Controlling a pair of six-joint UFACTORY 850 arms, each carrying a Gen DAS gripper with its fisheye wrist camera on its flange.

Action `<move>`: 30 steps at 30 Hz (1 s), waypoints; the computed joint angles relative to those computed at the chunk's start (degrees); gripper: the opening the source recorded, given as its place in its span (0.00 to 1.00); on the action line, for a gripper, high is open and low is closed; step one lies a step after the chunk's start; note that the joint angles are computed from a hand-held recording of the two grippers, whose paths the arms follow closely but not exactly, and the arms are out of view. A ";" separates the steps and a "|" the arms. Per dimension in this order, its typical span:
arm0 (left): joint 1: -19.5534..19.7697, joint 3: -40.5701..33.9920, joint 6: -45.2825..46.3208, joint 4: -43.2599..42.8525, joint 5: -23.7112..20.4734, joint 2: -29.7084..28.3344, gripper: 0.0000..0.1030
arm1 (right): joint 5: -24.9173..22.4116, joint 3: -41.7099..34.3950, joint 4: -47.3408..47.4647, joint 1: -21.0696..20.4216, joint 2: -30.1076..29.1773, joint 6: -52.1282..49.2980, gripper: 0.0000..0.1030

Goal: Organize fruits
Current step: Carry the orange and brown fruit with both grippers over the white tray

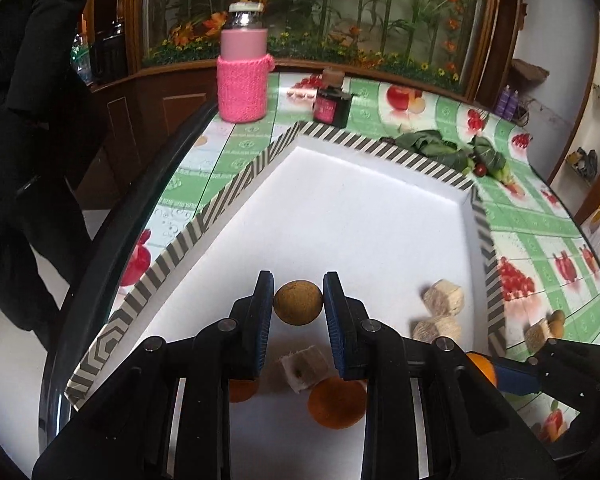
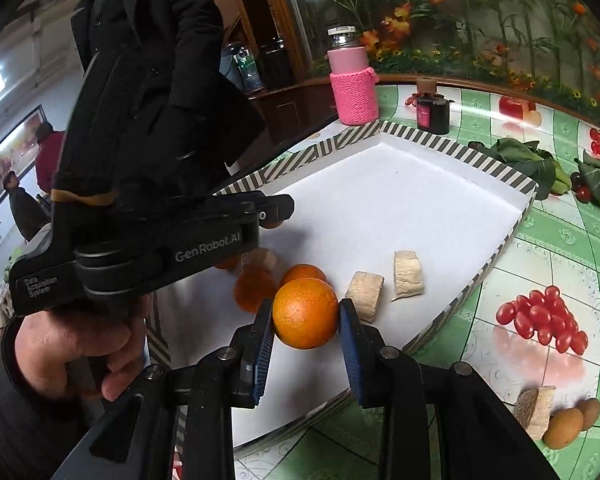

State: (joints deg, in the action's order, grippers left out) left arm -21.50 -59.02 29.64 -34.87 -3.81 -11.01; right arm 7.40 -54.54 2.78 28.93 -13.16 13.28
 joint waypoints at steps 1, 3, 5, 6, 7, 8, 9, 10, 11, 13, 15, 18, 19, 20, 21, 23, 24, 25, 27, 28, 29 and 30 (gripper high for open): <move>0.09 -0.17 -4.00 4.01 -0.48 -0.26 0.24 | -0.03 0.04 -0.63 0.01 -0.05 0.64 0.30; 0.03 -0.09 -5.70 5.76 -0.54 -0.19 0.24 | -0.62 -0.01 2.93 -0.07 -0.26 -3.00 0.30; -0.02 0.13 -5.00 5.09 -0.30 -0.06 0.24 | -0.27 0.20 2.77 -0.10 -0.16 -3.07 0.30; -0.04 0.04 -6.87 7.01 -0.44 -0.08 0.24 | -0.19 0.26 3.16 -0.20 -0.08 -3.49 0.30; -0.04 0.01 -6.96 7.15 -0.57 -0.08 0.24 | -0.09 0.30 3.51 -0.22 -0.12 -3.95 0.30; -0.04 -0.02 -7.00 7.21 -0.61 -0.06 0.24 | 0.04 0.38 3.37 -0.23 -0.12 -3.95 0.30; -0.10 -0.09 -7.87 8.09 -0.55 -0.16 0.24 | 0.09 0.39 3.47 -0.23 -0.13 -4.23 0.30; -0.10 -0.11 -8.27 8.50 -0.62 -0.16 0.24 | 0.10 0.38 3.42 -0.27 -0.15 -4.34 0.30; -0.12 -0.08 -8.90 9.11 -0.60 -0.11 0.24 | 0.09 0.42 3.82 -0.23 -0.13 -4.85 0.30; -0.12 -0.09 -8.34 8.53 -0.60 -0.13 0.24 | 0.05 0.27 4.23 -0.25 -0.32 -5.60 0.30; -0.14 -0.08 -8.98 9.16 -0.61 -0.12 0.24 | 0.07 0.26 8.45 0.06 -0.34 -10.25 0.30; -0.14 -0.07 -9.22 9.45 -0.57 -0.12 0.24 | 0.14 0.31 8.97 0.23 -0.37 -10.97 0.30; -0.14 -0.07 -9.22 9.45 -0.57 -0.12 0.24 | 0.14 0.26 9.36 0.23 -0.42 -11.49 0.30; -0.15 -0.09 -9.20 9.45 -0.61 -0.14 0.24 | 0.19 0.19 9.63 0.24 -0.53 -11.81 0.30; -0.15 -0.06 -9.30 9.54 -0.56 -0.12 0.24 | 0.22 0.19 9.89 0.28 -0.55 -12.02 0.30; -0.15 -0.06 -9.41 9.68 -0.52 -0.13 0.24 | 0.29 0.19 9.46 0.30 -0.58 -11.52 0.30; -0.15 -0.06 -9.41 9.68 -0.52 -0.13 0.24 | 0.24 0.19 9.88 0.30 -0.56 -12.05 0.30; -0.13 -0.06 -9.42 9.69 -0.55 -0.11 0.24 | 0.20 0.18 10.16 0.29 -0.55 -12.35 0.30; -0.15 -0.08 -9.45 9.67 -0.59 -0.12 0.24 | 0.23 0.19 10.45 0.32 -0.55 -12.68 0.30; -0.15 -0.08 -9.45 9.67 -0.59 -0.12 0.24 | 0.23 0.19 10.45 0.32 -0.55 -12.68 0.30; -0.15 -0.08 -9.45 9.67 -0.59 -0.12 0.24 | 0.24 0.17 11.52 0.35 -0.58 -13.83 0.30; -0.17 -0.09 -9.43 9.64 -0.58 -0.14 0.24 | 0.26 0.17 12.45 0.38 -0.57 -14.78 0.30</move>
